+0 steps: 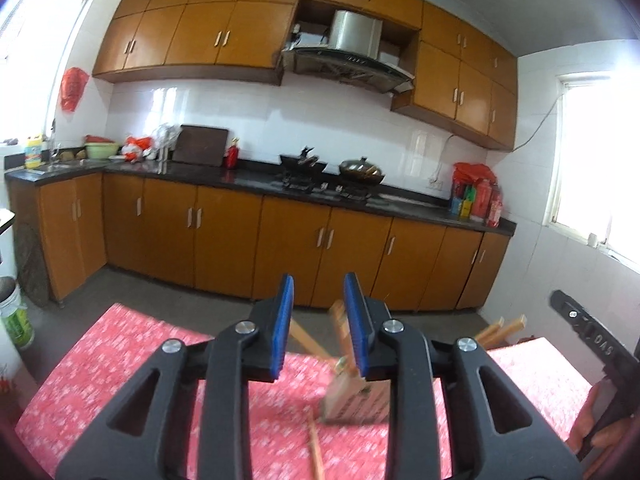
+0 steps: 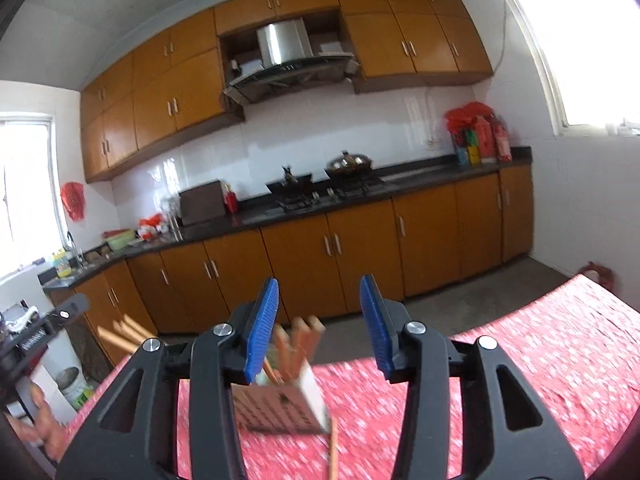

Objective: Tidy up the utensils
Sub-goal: 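Lower both tools to the cloth and close each on a chopstick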

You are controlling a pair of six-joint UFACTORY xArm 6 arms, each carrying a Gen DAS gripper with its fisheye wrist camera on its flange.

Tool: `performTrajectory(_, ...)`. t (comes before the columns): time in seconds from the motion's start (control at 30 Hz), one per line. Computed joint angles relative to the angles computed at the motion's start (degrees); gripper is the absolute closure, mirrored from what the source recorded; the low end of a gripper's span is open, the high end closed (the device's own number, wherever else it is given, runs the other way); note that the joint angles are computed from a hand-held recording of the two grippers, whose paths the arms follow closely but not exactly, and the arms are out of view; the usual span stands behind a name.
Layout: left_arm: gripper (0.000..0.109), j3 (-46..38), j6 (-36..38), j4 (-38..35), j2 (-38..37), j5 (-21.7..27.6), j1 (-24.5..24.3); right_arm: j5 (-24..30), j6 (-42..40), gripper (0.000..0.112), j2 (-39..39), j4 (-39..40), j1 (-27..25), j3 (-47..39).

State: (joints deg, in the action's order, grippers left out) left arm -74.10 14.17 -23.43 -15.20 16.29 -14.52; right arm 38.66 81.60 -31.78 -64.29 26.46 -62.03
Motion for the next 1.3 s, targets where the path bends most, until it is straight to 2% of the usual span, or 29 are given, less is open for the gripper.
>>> performTrajectory(0.13, 0.080, 7.8, 1.0, 1.1, -4.5, 2.0, 2.5, 3.3, -5.6, 0.068, -4.7, 9.4, 0.4, 7.6)
performTrajectory(0.2, 0.080, 10.7, 2.0, 1.6, -5.4, 4.6, 3.3, 3.8, -8.4, 0.068, -5.3, 14.3, 0.5, 10.3)
performTrajectory(0.27, 0.080, 13.3, 1.7, 3.1, -5.6, 8.3, 4.1, 2.4, -13.1, 0.069, -5.4, 22.6, 0.1, 14.1)
performTrajectory(0.37, 0.080, 16.2, 3.1, 1.4, -6.0, 13.0, 4.6, -0.9, -19.0, 0.080, -4.8, 33.2, 0.4, 18.3)
performTrajectory(0.53, 0.080, 21.1, 4.3, 0.4, -7.6, 15.3, 2.9, -3.0, -23.9, 0.086, -1.7, 40.3, 2.6, 20.5)
performTrajectory(0.7, 0.080, 22.4, 4.6, 0.4, -7.8, 16.5, 1.0, -2.0, -24.2, 0.087, 1.0, 41.0, 4.0, 19.1)
performTrajectory(0.83, 0.080, 22.9, 4.3, 0.7, -7.7, 17.5, -0.2, -0.6, -23.1, 0.096, 2.2, 39.0, 4.9, 18.5)
performTrajectory(0.87, 0.080, 22.9, 4.1, 0.9, -7.6, 17.8, -0.4, -0.3, -23.1, 0.103, 2.4, 38.4, 5.0, 18.3)
performTrajectory(1.0, 0.080, 22.5, 2.7, 2.7, -6.6, 18.5, -1.6, 1.6, -20.7, 0.104, 2.1, 35.4, 4.3, 18.4)
performTrajectory(1.17, 0.080, 22.1, -0.8, 7.6, -4.8, 19.3, -2.9, 2.1, -18.8, 0.105, 0.4, 35.6, 2.1, 19.8)
performTrajectory(1.3, 0.100, 22.4, -5.3, 14.3, -4.1, 17.7, -3.3, 2.0, -19.1, 0.105, -0.7, 35.6, 1.3, 20.7)
